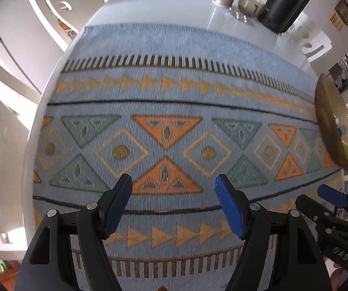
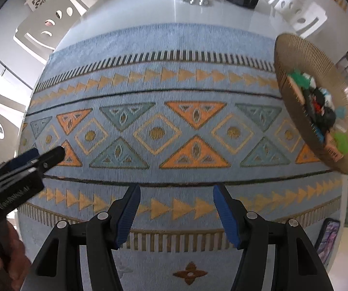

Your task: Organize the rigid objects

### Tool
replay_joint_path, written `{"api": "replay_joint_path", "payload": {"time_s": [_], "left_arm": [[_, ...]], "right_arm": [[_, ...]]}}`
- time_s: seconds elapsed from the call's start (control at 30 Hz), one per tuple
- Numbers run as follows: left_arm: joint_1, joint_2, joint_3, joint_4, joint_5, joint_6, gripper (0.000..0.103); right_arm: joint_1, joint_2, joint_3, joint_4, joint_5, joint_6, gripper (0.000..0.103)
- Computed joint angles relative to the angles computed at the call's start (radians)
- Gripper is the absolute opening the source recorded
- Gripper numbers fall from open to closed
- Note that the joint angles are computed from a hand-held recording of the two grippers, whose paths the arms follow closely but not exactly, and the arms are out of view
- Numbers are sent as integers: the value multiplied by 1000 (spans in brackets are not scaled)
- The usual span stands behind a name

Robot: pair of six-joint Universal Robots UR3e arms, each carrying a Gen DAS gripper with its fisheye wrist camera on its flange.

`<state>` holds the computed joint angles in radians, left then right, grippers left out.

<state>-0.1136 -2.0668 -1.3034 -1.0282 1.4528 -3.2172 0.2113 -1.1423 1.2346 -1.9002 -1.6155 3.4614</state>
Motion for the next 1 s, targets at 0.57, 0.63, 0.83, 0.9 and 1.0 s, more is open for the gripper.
{"api": "replay_joint_path", "payload": {"time_s": [0.57,0.63,0.83,0.9,1.0], "left_arm": [[-57,-68,-74,180,126,-41,70],[-88,-70,-103,238,182,-58,73],[-97,-53,-228,405,210,-122,103],[-106,-54,-242,435,224,-124,103],[-107,-30,-336,559,231,-117,103]], "right_arm": [[-29,55,167,-321,-17,-80,61],[-31,57,219,-380,-18,-71,61],[1,59,276,-487,-87,-91,77],[-14,53,315,-524,-90,-67,96],[-32,26,425,-643,-85,-65,103]]}}
